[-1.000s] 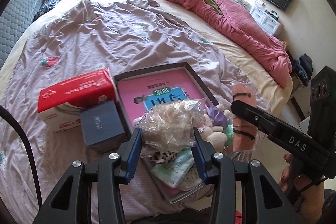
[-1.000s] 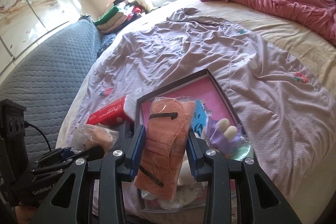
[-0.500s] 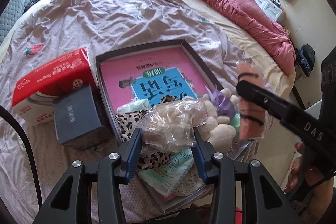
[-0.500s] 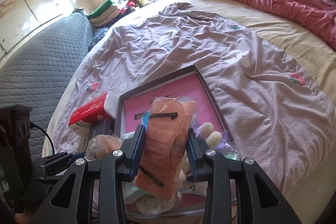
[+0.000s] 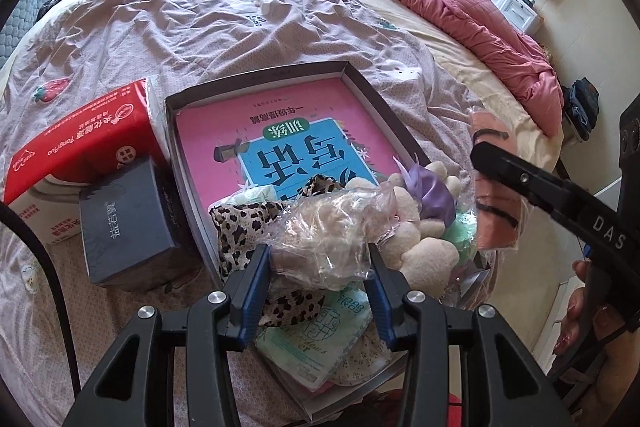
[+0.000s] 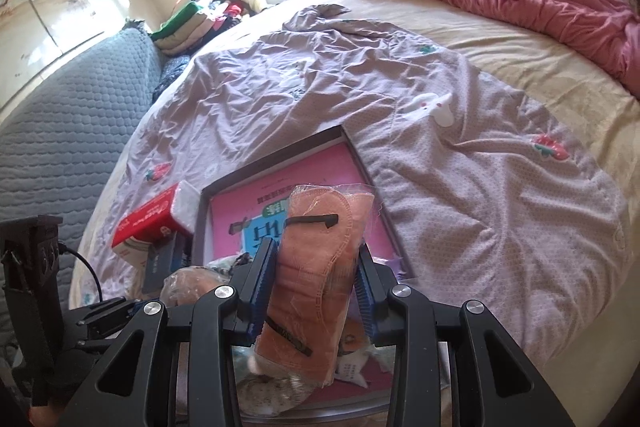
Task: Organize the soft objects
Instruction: 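Carry the clear bag with the left tool while the right tool carries the pink package, then open the right tool to drop the pink package into the tray while the left tool releases the clear bag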
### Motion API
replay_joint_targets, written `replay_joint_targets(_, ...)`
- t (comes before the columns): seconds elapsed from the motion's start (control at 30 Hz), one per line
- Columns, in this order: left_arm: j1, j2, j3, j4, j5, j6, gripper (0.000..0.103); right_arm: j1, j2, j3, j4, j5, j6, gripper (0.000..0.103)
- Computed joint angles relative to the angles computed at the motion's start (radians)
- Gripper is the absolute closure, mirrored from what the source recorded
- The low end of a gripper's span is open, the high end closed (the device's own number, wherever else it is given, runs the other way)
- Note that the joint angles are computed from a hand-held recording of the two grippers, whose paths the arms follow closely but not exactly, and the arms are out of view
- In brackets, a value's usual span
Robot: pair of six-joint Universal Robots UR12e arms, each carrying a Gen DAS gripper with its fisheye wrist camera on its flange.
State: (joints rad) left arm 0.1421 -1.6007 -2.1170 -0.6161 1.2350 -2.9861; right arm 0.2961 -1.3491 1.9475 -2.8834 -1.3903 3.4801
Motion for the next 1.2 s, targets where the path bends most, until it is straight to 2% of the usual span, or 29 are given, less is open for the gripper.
replay_joint_targets(0.2, 0.002, -0.013, 0.0, -0.002, -0.006, 0.0, 0.057, 0.006, 0.004, -0.007, 0.006, -0.003, -0.024, 0.065)
replay_joint_targets(0.5, 0.009, -0.015, -0.005, -0.001, -0.014, 0.0, 0.057, 0.032, 0.03, -0.033, 0.042, -0.047, -0.091, 0.065)
replay_joint_targets(0.87, 0.011, -0.017, -0.004, 0.002, -0.015, -0.008, 0.057, 0.037, 0.065, -0.063, 0.081, -0.004, -0.127, 0.065)
replay_joint_targets(1.2, 0.008, -0.027, 0.003, 0.002, -0.014, -0.013, 0.057, 0.047, 0.092, -0.069, 0.074, -0.038, -0.142, 0.065)
